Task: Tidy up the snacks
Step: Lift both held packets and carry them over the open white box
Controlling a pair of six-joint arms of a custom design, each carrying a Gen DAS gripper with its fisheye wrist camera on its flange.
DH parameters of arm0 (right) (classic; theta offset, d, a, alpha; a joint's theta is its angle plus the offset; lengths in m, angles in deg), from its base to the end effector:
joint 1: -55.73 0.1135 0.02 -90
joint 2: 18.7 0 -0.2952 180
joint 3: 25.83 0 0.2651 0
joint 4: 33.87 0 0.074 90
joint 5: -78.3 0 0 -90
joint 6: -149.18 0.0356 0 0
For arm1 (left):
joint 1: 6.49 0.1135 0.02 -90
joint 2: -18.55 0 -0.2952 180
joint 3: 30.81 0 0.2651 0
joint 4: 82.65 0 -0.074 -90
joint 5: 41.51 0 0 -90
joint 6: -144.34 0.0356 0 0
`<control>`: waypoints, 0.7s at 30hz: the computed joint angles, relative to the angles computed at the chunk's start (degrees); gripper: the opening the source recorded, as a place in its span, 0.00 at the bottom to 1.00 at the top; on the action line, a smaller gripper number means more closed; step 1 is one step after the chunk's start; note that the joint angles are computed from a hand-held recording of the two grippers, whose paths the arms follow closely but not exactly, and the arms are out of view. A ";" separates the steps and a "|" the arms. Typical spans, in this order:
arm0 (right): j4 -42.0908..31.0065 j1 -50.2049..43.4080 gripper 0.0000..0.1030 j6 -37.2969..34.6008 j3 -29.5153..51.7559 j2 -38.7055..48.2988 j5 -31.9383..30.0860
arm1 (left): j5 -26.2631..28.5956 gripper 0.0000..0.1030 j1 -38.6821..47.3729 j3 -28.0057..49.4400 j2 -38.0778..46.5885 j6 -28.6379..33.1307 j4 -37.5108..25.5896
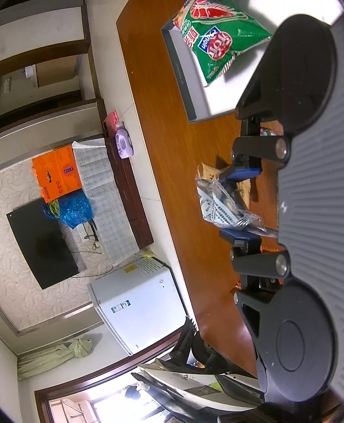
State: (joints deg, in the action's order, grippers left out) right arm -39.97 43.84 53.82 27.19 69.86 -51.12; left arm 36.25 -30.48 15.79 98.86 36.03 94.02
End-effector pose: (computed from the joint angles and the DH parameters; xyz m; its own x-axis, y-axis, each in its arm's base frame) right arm 0.3023 -0.0405 0.1871 -0.6188 0.0566 -0.7835 -0.3646 0.8628 0.3503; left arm 0.2568 -0.1060 0.1918 -0.5987 -0.0696 -0.7979 0.0575 0.9899 -0.1295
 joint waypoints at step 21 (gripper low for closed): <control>-4.08 -6.46 0.37 -1.31 2.17 -2.36 -1.43 | -1.84 0.34 -6.37 6.86 7.19 -0.84 2.06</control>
State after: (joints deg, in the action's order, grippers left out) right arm -44.05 37.38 52.51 29.36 67.50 -52.55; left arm 34.41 -36.84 22.65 106.05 35.19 96.07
